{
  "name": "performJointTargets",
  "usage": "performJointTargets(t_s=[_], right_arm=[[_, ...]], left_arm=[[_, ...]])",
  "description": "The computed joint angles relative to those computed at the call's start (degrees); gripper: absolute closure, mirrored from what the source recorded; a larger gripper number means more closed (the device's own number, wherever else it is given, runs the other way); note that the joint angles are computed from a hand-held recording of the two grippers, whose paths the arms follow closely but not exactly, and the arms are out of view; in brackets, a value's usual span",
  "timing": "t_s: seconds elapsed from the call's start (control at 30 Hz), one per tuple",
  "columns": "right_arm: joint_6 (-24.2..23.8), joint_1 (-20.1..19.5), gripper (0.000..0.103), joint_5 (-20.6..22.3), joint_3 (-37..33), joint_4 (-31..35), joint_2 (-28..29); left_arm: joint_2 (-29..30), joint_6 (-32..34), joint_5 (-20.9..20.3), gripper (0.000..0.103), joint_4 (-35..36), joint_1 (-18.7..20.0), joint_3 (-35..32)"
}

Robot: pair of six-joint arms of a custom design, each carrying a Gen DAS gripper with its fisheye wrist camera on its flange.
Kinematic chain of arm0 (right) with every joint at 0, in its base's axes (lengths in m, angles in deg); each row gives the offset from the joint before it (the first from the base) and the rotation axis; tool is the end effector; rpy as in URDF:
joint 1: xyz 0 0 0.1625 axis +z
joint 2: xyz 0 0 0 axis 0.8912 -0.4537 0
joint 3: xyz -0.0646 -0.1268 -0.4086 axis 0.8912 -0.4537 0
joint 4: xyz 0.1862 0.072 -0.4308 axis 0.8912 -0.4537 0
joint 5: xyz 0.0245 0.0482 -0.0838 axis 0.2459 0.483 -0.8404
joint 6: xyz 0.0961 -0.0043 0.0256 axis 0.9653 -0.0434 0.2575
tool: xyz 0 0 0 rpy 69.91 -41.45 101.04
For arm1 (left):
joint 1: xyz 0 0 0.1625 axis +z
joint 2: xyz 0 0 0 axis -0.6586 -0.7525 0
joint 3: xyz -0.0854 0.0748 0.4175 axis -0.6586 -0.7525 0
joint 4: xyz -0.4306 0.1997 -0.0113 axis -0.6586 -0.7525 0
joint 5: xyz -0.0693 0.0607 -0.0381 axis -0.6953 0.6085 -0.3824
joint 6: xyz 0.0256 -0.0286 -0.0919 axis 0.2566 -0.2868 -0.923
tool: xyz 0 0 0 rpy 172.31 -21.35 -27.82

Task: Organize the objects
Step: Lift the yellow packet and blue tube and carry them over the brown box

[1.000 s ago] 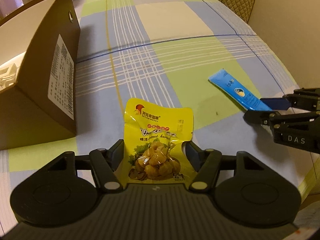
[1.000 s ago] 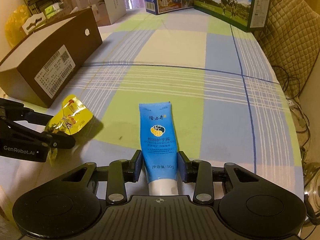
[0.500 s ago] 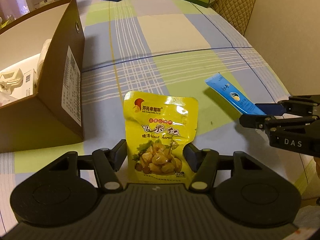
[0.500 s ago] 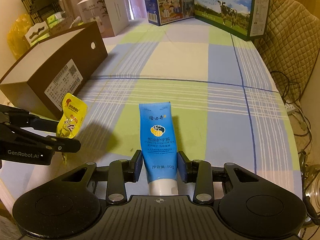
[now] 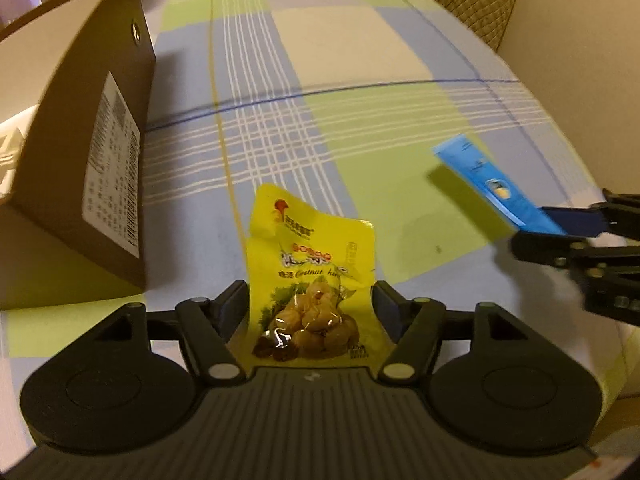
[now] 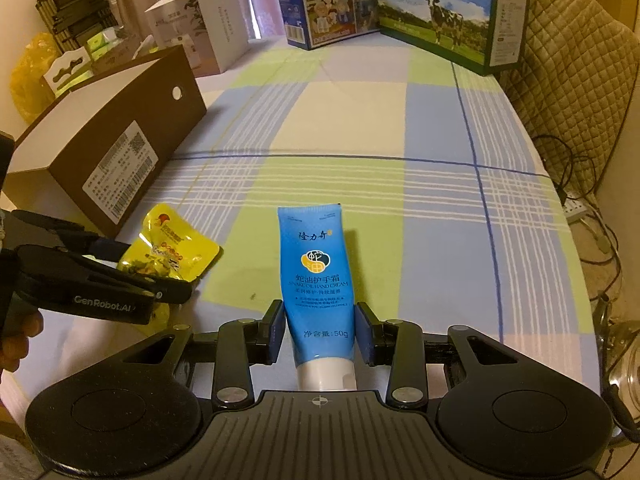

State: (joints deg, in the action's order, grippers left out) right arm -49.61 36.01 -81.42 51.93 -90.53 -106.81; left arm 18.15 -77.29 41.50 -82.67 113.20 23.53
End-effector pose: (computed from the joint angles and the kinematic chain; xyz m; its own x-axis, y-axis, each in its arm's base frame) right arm 0.2152 -0.7201 -0.0007 -0.6838 -0.5508 0.4785 -0.6748 0.7269 -0.1276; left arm -0.0197 -0.7168 0.1764 -0.7491 0.0151 -0.6623 0.2963 0.9018 -0.3145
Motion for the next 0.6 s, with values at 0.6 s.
performJointTargets(t_s=[0.6], right_arm=[[1.17,-0.19,0.069,1.2,-0.09,0.11,-0.18]], left_arm=[[-2.64,2.9,0.34,0.048,-1.5,-1.01,3.12]])
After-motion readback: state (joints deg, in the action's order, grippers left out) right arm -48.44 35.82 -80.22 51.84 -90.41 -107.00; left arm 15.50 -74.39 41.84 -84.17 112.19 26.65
